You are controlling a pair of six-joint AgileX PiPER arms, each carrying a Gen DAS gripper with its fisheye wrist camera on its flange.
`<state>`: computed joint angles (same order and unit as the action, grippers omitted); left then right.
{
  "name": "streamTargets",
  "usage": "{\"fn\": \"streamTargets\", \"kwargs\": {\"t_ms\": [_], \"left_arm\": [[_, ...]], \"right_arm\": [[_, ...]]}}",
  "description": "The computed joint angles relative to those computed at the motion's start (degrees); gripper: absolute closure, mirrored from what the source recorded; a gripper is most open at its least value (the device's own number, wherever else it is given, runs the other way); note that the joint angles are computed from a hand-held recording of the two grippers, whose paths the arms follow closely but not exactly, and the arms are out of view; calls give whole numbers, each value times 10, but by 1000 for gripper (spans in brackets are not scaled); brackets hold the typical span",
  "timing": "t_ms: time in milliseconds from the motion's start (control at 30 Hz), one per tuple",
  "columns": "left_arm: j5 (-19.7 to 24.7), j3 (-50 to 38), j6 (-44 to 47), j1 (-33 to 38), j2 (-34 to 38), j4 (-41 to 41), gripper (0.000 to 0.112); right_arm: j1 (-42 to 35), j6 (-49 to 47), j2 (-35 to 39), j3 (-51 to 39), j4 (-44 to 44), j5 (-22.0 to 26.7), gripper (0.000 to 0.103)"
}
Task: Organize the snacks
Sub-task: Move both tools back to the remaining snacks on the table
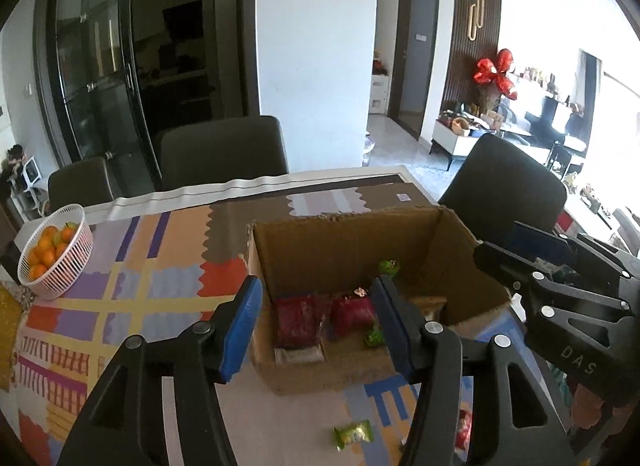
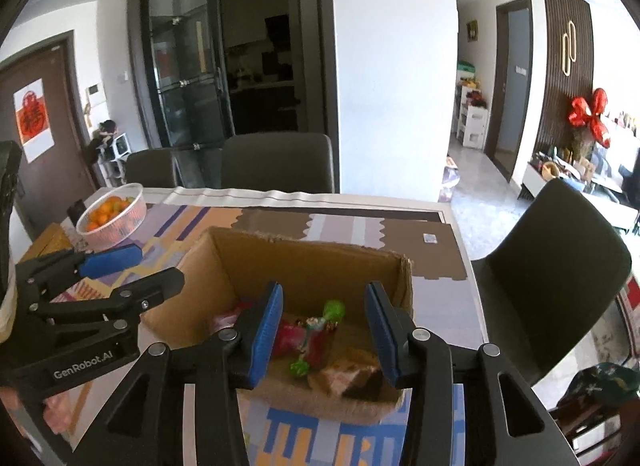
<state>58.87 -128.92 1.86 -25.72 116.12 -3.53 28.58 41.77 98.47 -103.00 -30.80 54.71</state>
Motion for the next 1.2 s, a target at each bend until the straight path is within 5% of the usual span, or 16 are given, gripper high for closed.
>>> {"fn": "streamTargets", "kwargs": {"t_ms": [600,1200], "left_arm": [[-135,357,65,3,-235,-17,52],[-162,511,127,-4,-274,-46,51]], "right_arm": [[156,144,-113,155,-127,30,59],[206,223,-127,271,-88,14,59]]}}
